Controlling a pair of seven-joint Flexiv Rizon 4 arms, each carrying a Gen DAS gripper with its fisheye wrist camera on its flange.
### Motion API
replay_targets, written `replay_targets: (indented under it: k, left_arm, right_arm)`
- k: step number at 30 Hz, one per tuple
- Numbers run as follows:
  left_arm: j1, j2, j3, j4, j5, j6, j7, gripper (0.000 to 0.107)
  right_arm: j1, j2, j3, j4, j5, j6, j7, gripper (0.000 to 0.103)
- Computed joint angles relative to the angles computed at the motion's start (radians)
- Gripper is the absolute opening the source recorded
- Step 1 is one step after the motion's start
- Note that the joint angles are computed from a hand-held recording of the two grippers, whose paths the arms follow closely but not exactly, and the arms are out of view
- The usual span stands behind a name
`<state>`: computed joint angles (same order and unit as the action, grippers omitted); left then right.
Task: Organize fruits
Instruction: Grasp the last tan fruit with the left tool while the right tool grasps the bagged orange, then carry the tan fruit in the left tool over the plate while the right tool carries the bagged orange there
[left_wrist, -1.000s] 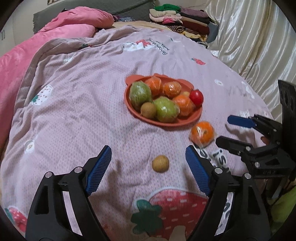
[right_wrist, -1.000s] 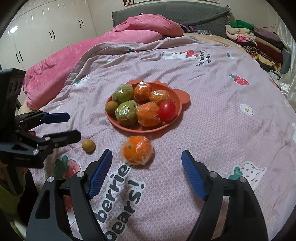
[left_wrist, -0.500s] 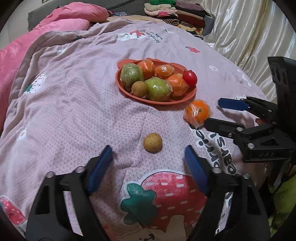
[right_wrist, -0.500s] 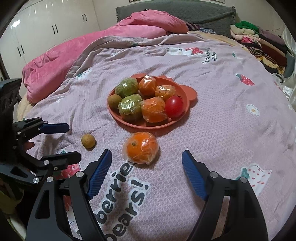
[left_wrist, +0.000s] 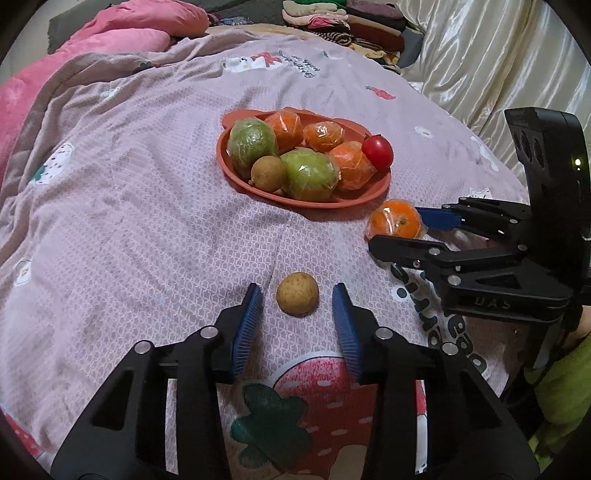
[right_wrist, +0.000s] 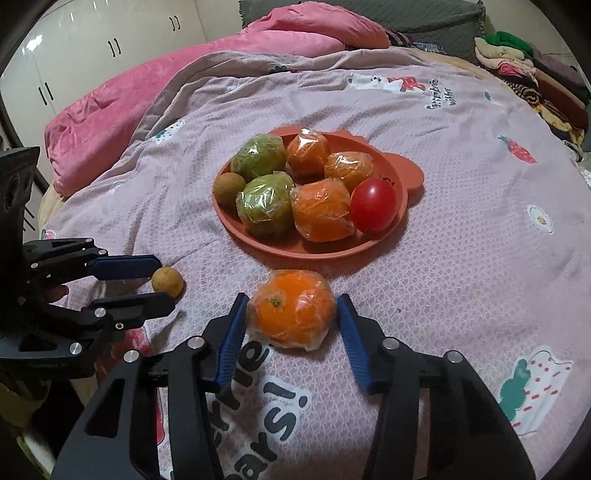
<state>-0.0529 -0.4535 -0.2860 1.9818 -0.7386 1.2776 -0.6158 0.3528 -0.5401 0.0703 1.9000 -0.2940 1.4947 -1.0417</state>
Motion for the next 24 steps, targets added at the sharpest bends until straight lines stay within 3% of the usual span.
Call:
replay_targets:
  k: [5, 16, 24]
  left_arm:
    - [-0.011, -0.015, 0.015, -0.016, 0.033, -0.007, -0.022, 0.017]
    - [0.019, -0.013, -0.024, -0.041, -0.022, -0.021, 0.005, 0.017]
    - [-0.009, -0.049, -0.001, -0.133, 0.001, -0.030, -0.029, 0.017]
  right_arm:
    - [-0.018, 0.001, 0.020, -0.001, 0.009, -0.001, -0.019, 0.043]
    - [-0.007, 0.061, -0.015, 0.032, 0.017, 0.065, -0.013, 0.043]
    - [-0.028, 0.059, -0.019, -0.016, 0.004, 0.058, -0.018, 0.043]
